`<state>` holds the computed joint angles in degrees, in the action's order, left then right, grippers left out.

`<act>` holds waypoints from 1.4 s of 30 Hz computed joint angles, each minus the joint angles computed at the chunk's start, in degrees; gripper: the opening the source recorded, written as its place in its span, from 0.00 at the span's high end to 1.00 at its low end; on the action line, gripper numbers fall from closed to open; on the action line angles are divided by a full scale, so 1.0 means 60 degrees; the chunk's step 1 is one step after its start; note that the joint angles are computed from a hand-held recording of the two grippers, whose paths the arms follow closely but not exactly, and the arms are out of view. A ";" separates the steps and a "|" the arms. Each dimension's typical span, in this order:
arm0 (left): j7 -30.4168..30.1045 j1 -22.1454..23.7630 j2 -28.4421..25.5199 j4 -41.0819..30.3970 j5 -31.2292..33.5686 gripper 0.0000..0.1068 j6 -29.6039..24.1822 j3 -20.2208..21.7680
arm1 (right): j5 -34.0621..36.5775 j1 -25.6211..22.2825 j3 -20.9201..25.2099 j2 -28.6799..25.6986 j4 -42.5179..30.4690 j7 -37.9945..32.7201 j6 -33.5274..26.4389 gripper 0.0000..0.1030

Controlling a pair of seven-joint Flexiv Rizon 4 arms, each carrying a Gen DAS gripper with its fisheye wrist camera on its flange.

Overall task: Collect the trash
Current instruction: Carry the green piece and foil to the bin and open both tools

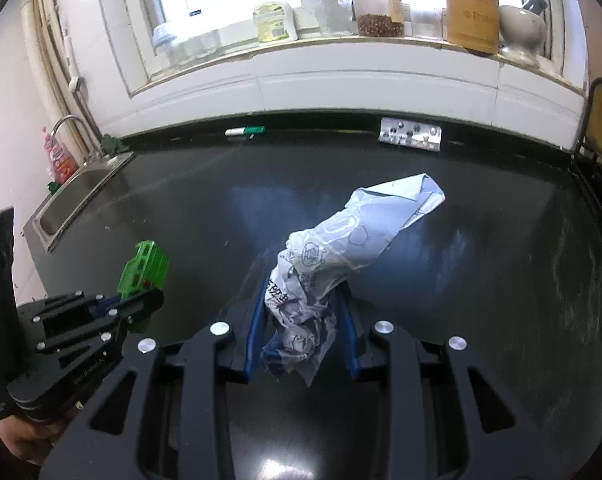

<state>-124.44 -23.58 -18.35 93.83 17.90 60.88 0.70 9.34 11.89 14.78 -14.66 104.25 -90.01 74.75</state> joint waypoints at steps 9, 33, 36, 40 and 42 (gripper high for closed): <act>-0.0296 0.0077 0.0423 0.0372 0.0385 0.92 0.0096 0.0153 | -0.0167 0.0244 0.0120 0.0009 0.0115 0.0155 0.0261 0.69; -0.3045 0.3634 0.8230 0.7970 0.2474 0.92 -0.2217 0.2571 | -0.0217 0.5184 0.2243 -0.3370 -0.4145 -0.2679 -0.3107 0.68; -0.2596 0.4154 0.8033 0.8585 0.2292 0.92 -0.1421 0.3165 | -0.0617 0.5833 0.1883 -0.4003 -0.4711 -0.2341 -0.3571 0.68; -0.1759 0.4662 0.6766 0.9119 0.1770 0.92 0.0293 0.3853 | -0.1062 0.6356 0.1560 -0.4864 -0.5508 -0.1985 -0.4081 0.68; -0.1127 0.4799 0.5899 0.9412 0.1272 0.92 0.1441 0.4263 | -0.1314 0.6654 0.1381 -0.5489 -0.6340 -0.1785 -0.4587 0.68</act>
